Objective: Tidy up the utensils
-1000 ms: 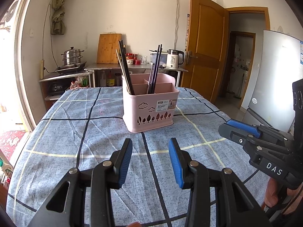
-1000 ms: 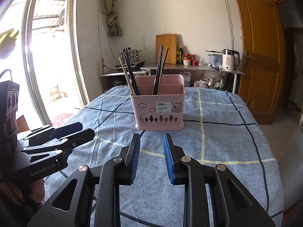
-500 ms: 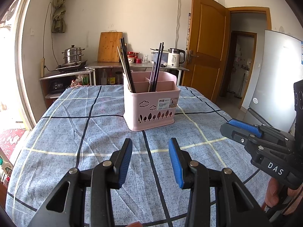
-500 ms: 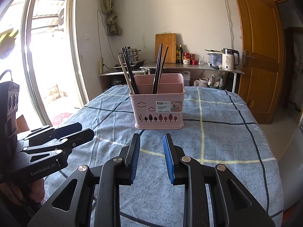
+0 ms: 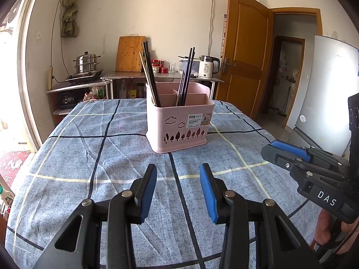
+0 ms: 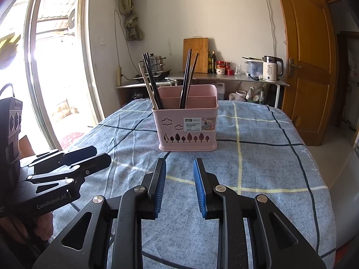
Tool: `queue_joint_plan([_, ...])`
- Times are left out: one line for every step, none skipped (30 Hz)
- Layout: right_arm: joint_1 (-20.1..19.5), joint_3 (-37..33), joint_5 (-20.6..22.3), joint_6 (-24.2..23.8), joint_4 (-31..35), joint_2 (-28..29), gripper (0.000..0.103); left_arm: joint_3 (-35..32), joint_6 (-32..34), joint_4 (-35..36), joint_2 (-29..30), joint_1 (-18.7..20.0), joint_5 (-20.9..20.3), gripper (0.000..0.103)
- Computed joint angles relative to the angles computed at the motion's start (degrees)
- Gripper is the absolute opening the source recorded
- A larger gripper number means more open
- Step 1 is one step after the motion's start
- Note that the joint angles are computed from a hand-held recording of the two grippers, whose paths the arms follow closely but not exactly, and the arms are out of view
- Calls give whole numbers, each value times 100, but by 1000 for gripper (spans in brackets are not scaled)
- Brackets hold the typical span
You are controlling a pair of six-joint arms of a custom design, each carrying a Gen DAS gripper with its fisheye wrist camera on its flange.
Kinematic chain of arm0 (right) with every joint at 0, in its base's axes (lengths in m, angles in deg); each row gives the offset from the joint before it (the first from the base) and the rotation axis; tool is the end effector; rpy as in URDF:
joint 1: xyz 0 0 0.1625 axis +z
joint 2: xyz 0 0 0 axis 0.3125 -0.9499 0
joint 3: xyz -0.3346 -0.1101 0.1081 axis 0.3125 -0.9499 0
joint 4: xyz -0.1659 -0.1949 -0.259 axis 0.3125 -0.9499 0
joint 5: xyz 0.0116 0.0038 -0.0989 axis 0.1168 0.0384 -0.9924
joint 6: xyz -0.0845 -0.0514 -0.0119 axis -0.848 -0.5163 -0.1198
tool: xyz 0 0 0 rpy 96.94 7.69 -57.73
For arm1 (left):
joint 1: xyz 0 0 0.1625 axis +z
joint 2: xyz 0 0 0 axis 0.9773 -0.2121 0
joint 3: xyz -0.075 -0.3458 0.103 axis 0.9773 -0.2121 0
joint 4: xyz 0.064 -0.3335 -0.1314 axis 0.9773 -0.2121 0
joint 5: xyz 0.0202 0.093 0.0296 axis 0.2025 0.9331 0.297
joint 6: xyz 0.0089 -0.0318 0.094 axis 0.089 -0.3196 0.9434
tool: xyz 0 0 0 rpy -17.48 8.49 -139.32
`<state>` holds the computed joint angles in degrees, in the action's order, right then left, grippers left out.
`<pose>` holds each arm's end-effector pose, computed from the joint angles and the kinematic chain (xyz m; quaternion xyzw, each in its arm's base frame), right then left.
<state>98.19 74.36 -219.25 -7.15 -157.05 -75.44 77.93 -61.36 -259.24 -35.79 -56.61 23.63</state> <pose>0.1862 -0.2523 0.3335 0.0744 -0.8015 0.4871 0.3387 -0.3919 -0.3520 0.1008 0.4338 0.8417 -0.3014 0.1122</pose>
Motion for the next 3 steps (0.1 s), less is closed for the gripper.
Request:
queue_joint_plan([0, 0, 0, 0, 0, 0, 26, -1, -14, 7, 0, -1, 0, 42])
queue_joint_plan([0, 0, 0, 0, 0, 0, 26, -5, -27, 16, -1, 1, -5, 42])
queue_joint_plan([0, 0, 0, 0, 0, 0, 26, -6, -43, 26, -3, 1, 4, 42])
